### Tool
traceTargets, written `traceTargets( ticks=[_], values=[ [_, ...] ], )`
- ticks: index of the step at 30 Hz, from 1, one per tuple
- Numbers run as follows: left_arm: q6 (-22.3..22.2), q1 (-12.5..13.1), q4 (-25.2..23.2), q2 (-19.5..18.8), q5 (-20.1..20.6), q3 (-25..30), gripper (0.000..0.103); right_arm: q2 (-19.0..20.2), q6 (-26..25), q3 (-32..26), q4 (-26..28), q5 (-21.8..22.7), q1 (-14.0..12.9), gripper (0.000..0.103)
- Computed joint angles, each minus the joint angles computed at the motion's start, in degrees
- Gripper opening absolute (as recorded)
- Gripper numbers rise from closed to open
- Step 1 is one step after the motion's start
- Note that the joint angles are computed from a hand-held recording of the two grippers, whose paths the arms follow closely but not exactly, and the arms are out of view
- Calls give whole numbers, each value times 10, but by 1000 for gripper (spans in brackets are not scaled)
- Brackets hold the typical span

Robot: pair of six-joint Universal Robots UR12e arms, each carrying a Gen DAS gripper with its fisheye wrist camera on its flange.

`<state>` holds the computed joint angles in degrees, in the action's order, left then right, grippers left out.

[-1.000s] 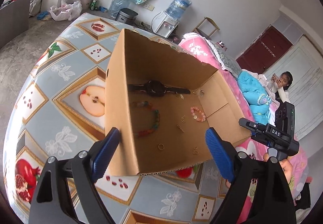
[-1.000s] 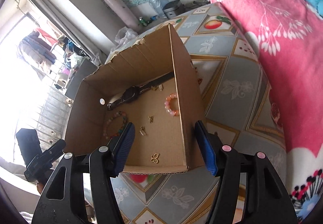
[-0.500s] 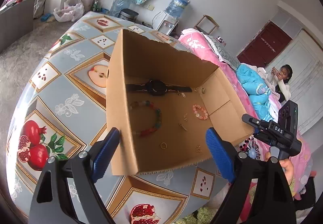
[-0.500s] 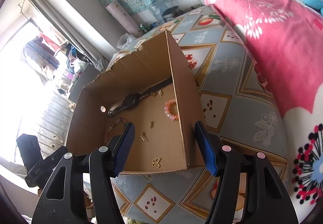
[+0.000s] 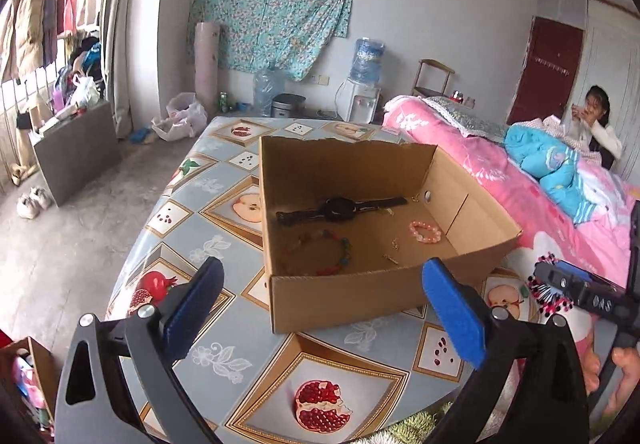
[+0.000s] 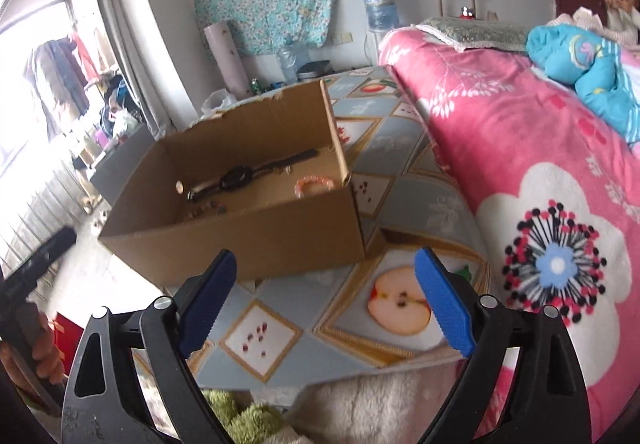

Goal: Organize jewelry

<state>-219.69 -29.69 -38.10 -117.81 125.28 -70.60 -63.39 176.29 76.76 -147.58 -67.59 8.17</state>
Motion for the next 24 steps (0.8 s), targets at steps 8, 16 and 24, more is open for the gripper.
traceTargets(
  ticks=[8,16,24],
  values=[
    [13,-20,-123,-44,84,75,98,-9,-39,22,5,-41,23,90],
    [-63,-13,-207,-57,15,106,98,-6,-46,11,41,-61,34,92],
    [-105,-7,-270,-67,-29,127,98,5,-31,-8,73,-65,33,92]
  ],
)
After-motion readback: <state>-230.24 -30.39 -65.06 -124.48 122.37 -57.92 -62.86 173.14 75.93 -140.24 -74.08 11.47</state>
